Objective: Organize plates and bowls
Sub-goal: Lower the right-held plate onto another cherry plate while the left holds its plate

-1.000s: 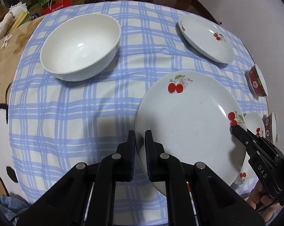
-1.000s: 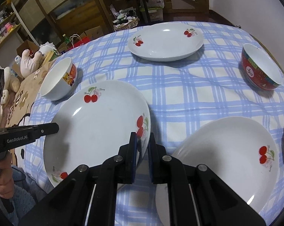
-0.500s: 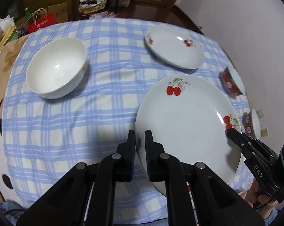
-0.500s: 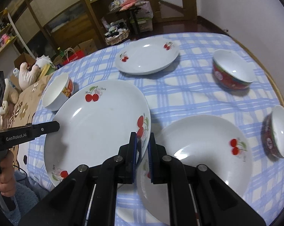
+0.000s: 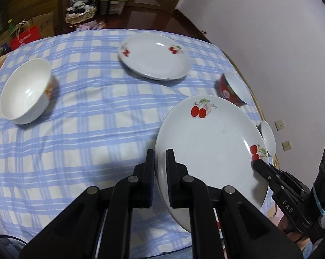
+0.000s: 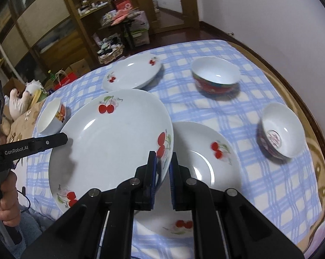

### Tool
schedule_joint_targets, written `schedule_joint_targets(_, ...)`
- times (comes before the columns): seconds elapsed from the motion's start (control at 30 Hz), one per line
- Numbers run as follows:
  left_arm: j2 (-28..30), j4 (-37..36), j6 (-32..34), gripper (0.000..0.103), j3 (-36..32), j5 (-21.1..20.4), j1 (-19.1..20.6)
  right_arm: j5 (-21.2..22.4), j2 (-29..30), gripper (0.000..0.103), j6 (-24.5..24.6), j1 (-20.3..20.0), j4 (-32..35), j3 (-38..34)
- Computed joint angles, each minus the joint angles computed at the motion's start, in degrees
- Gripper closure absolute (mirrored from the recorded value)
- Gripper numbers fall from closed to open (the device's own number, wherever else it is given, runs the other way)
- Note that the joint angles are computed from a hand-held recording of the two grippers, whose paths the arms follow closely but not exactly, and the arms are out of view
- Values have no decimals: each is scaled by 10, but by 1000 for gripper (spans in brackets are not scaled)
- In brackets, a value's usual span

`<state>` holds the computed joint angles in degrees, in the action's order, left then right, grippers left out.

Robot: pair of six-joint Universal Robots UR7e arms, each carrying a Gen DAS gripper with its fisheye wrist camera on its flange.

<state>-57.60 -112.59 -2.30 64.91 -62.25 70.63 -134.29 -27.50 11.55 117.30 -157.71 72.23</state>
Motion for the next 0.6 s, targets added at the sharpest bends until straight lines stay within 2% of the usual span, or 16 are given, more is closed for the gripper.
schedule_joint_targets(0.27,23,17,8,93,-1,5,-19,-17,-44,91,29,-9,-25,64)
schedule_joint_targets(0.5,48,44,22,94,-2,4,-23,-12,-76,92,69,-26,-18,108)
schedule_joint_targets(0.6,53,39,20,94,10,28,-24,2,-80,92,72,-36,-1,113)
